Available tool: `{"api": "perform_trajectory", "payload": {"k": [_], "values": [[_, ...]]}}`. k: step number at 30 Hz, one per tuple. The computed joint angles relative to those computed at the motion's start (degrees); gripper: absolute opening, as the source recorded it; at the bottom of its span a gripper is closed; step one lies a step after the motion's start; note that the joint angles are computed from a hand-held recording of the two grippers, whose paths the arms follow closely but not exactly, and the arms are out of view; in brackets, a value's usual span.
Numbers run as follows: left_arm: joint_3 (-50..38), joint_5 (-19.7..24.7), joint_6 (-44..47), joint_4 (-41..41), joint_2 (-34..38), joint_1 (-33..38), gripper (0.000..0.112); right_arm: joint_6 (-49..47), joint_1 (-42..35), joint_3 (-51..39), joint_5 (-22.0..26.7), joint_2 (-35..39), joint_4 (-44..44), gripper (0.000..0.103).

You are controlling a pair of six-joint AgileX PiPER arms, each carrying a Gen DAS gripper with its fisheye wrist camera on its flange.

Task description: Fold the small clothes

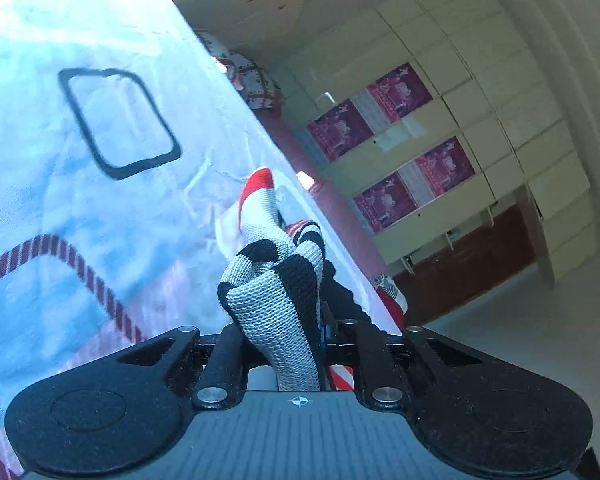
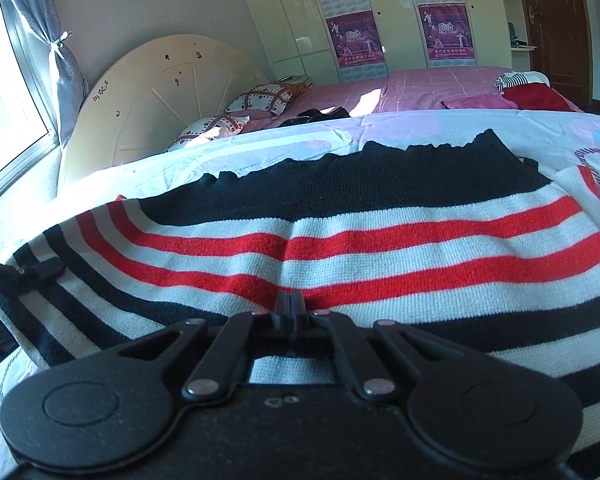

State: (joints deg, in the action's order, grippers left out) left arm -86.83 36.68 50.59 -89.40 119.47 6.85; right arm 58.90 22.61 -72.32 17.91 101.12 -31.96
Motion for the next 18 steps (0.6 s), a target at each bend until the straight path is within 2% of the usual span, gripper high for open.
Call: {"api": "perform_trajectory", "payload": {"k": [3, 6, 8, 9, 11, 13, 16, 18], "values": [[-5.6, 2.2, -2.7, 5.6, -0.1, -1.7, 0.014, -0.7, 0.0, -0.8, 0.8, 0.3, 1.2, 0.000], [-12.1, 4.8, -7.4, 11.4, 1.1, -4.8, 0.014, -11.4, -2.2, -3.3, 2.7, -0.5, 15.6, 0.002], [-15.6, 5.6, -9.0, 14.3, 1.5, -7.2, 0.014, -14.4, -4.3, -0.6, -1.2, -3.6, 20.5, 0.002], [-17.7, 6.3, -9.7, 15.9, 1.7, -8.5, 0.014, -18.9, -5.7, 0.6, -2.7, -5.2, 25.5, 0.002], [-22.4, 8.6, -11.3, 19.2, 2.8, -11.3, 0.015, -22.5, -7.7, 3.0, -3.4, -8.2, 30.8, 0.002], [-25.3, 10.2, -12.6, 22.3, 3.4, -14.4, 0.015, -17.9, -9.5, 7.1, -3.3, -12.1, 26.8, 0.002], [-27.0, 13.4, -12.2, 24.7, 4.0, -18.7, 0.015, -1.0, -12.4, 18.0, -4.3, -20.7, 14.2, 0.003], [-28.7, 16.0, -13.3, 28.8, 5.5, -22.0, 0.015, 10.5, -14.2, 25.3, -4.4, -26.3, 6.0, 0.007]]}}
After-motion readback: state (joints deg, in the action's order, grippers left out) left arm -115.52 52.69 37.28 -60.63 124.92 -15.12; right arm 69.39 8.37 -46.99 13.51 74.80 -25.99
